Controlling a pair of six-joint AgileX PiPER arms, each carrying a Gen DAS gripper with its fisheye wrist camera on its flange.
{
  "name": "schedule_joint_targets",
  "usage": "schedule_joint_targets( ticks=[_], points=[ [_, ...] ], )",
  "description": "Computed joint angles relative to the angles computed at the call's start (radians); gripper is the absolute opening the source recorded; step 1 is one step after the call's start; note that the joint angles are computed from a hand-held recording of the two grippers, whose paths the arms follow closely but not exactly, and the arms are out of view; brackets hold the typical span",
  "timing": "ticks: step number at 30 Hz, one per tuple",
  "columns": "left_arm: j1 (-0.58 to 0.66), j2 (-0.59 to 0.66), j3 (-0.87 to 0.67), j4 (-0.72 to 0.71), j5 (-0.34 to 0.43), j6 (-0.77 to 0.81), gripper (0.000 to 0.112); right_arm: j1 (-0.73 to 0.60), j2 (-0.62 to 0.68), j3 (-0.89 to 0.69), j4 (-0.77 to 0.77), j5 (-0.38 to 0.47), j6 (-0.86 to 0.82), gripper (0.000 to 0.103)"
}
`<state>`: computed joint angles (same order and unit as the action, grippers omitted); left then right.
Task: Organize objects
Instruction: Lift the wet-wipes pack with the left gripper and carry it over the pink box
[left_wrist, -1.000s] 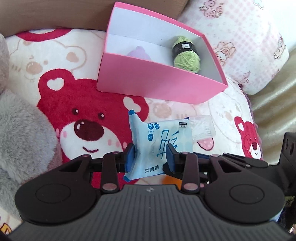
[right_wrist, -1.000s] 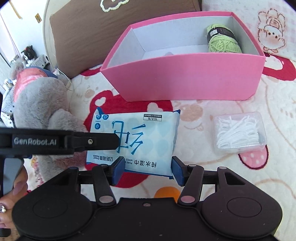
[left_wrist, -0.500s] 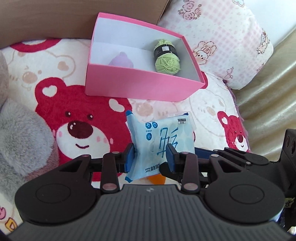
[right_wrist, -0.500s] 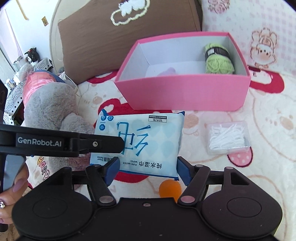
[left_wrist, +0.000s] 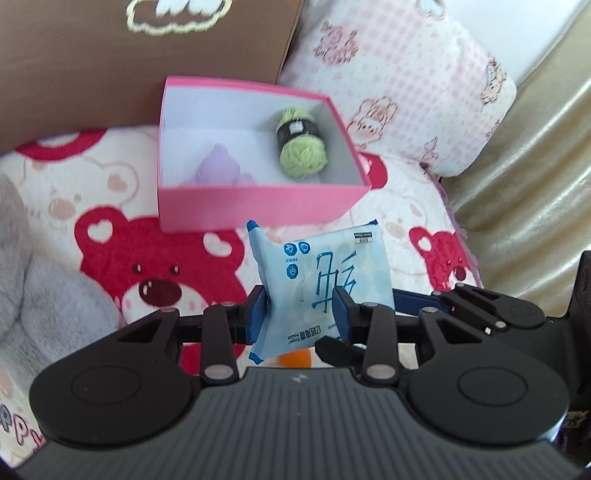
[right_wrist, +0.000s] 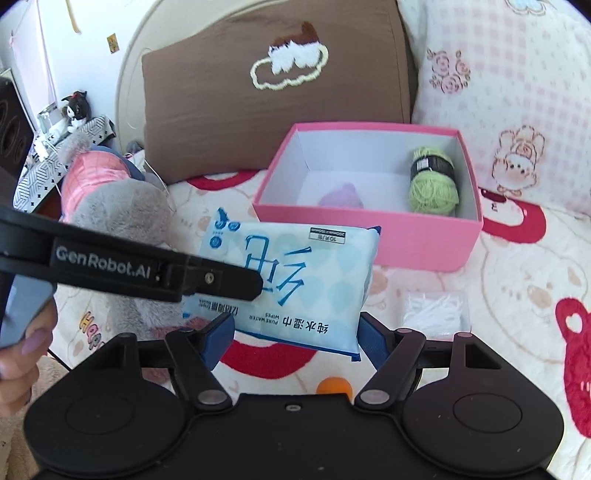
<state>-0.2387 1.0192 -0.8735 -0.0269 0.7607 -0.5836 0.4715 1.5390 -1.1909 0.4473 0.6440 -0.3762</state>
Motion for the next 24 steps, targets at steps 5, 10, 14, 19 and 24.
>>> schedule_joint_targets(
  ticks=[5,10,14,19,24],
  points=[
    [-0.003,0.037,-0.11,0.067,0.04,-0.019,0.036,0.015,0.015,-0.081,-0.065,-0.029,0.025,0.078],
    [0.062,0.076,-0.198,0.044,0.031,0.03,0.036,0.013,0.065,-0.199,-0.107,-0.019,0.014,0.078],
    [0.095,0.12,-0.259,0.045,0.01,0.04,0.036,-0.001,0.112,-0.283,-0.103,-0.014,-0.003,0.078],
    [0.125,0.178,-0.298,0.053,-0.029,0.041,0.036,-0.01,0.197,-0.395,-0.104,0.009,0.01,0.079],
    [0.17,0.241,-0.315,0.048,-0.073,0.047,0.036,-0.008,0.295,-0.514,-0.112,0.033,0.028,0.079]
  ],
)
